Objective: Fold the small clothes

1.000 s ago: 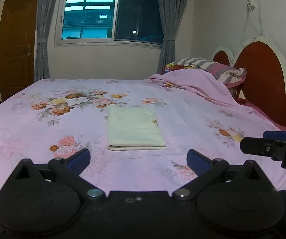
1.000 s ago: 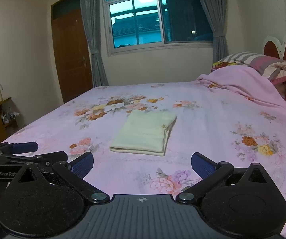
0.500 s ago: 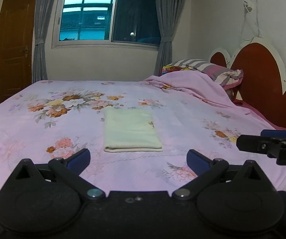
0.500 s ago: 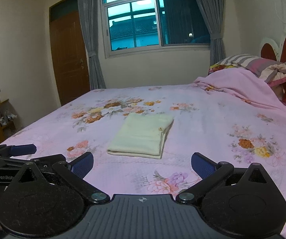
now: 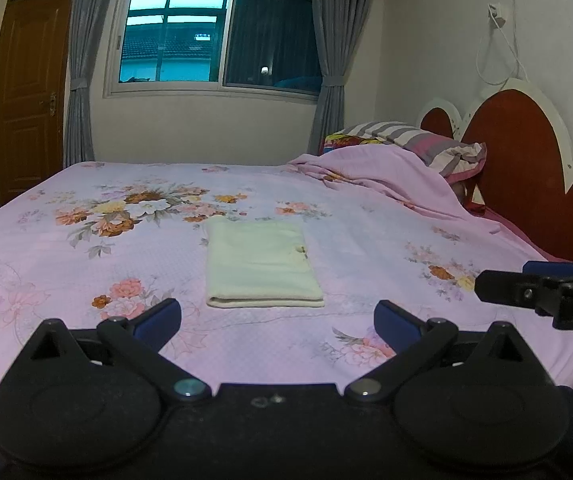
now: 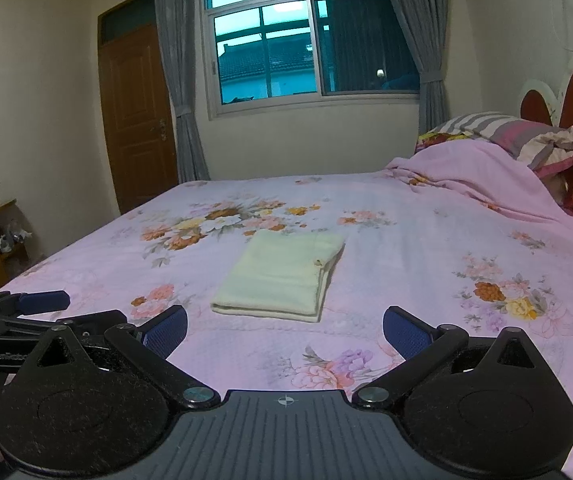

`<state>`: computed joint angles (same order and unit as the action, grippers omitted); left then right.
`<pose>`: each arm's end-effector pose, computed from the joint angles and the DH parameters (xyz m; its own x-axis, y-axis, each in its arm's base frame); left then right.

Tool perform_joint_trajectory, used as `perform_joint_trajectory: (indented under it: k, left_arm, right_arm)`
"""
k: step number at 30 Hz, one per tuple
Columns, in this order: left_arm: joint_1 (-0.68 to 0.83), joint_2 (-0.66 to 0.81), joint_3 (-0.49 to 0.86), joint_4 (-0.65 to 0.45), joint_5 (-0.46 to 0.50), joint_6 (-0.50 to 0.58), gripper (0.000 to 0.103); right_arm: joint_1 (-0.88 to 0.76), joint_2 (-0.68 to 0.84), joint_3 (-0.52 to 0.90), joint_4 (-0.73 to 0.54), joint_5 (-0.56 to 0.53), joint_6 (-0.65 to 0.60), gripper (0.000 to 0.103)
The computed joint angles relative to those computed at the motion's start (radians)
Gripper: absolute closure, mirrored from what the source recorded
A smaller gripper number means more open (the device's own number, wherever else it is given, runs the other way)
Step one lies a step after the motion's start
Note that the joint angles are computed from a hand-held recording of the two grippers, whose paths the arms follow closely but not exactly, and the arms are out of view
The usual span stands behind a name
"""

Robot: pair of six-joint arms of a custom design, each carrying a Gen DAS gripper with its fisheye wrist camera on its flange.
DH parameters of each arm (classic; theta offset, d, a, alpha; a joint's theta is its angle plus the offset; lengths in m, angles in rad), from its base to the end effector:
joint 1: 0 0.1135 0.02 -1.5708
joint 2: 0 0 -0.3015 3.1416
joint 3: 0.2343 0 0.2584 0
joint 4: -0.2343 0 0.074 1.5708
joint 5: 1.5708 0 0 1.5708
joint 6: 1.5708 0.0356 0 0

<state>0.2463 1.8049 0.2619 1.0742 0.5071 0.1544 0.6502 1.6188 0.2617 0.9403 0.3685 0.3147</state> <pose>0.2473 0.0443 0.1097 -0.4011 0.0378 -0.9152 0.2720 0.9590 -0.0796 0.2023 0.1378 0.1383 -0.4000 0.0585 -0.9146 -0.1879 0.9715 0.1444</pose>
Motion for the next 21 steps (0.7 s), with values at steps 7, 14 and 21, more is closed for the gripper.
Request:
perform_joint_trajectory:
  k: [7, 14, 21]
  left_arm:
    - [0.001, -0.002, 0.0, 0.0, 0.005, -0.003, 0.0]
    - [-0.002, -0.003, -0.009, 0.016, 0.003, -0.011, 0.0]
    - [-0.024, -0.01, -0.025, 0.031, -0.029, -0.023, 0.0]
  right_arm:
    - [0.008, -0.003, 0.001, -0.001, 0.012, -0.002, 0.0]
    - [0.002, -0.008, -0.006, 0.003, 0.007, -0.011, 0.0]
    - [0.006, -0.002, -0.008, 0.015, 0.022, -0.028, 0.0]
